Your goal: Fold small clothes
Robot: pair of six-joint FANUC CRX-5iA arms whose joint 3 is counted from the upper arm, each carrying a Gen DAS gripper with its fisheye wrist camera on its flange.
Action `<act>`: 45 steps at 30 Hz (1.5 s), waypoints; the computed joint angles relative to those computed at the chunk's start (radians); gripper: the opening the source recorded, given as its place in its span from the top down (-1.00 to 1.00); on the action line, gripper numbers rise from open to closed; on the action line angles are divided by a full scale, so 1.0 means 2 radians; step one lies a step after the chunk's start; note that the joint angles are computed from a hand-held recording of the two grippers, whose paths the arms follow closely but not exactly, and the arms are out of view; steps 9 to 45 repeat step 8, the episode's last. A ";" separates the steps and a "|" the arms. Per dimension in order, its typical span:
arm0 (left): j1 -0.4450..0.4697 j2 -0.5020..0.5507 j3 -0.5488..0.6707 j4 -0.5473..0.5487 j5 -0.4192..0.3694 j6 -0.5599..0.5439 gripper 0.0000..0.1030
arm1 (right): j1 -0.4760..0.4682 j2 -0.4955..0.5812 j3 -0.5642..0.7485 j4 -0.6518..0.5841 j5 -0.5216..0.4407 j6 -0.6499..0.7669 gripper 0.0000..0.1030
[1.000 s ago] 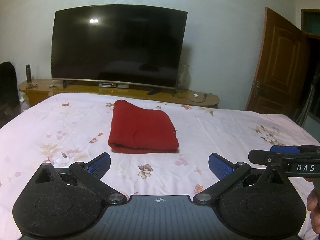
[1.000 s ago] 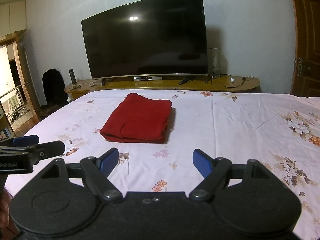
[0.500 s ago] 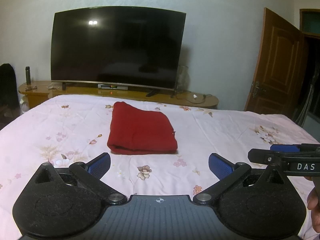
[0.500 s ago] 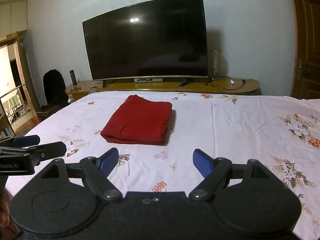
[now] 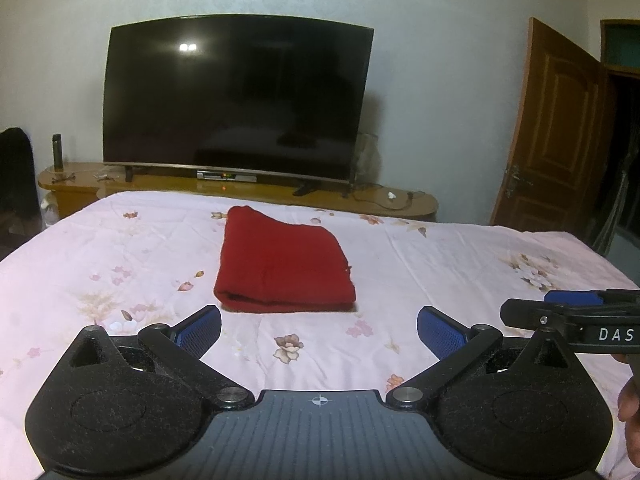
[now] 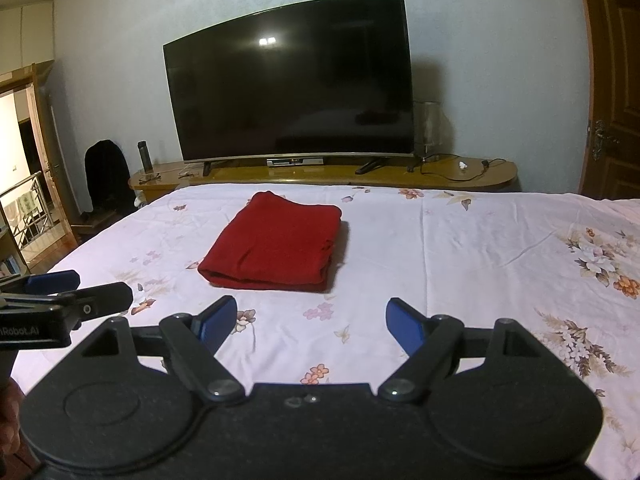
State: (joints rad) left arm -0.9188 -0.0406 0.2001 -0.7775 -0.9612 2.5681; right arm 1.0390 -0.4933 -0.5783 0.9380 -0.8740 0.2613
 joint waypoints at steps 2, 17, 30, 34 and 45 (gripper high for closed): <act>-0.005 0.002 0.003 -0.010 -0.007 0.003 -1.00 | 0.000 0.000 0.000 0.000 0.000 0.000 -0.57; -0.006 0.003 0.006 -0.014 -0.013 0.015 -1.00 | -0.004 0.000 0.002 -0.003 0.005 0.004 -0.58; -0.006 0.003 0.006 -0.014 -0.013 0.015 -1.00 | -0.004 0.000 0.002 -0.003 0.005 0.004 -0.58; -0.006 0.003 0.006 -0.014 -0.013 0.015 -1.00 | -0.004 0.000 0.002 -0.003 0.005 0.004 -0.58; -0.006 0.003 0.006 -0.014 -0.013 0.015 -1.00 | -0.004 0.000 0.002 -0.003 0.005 0.004 -0.58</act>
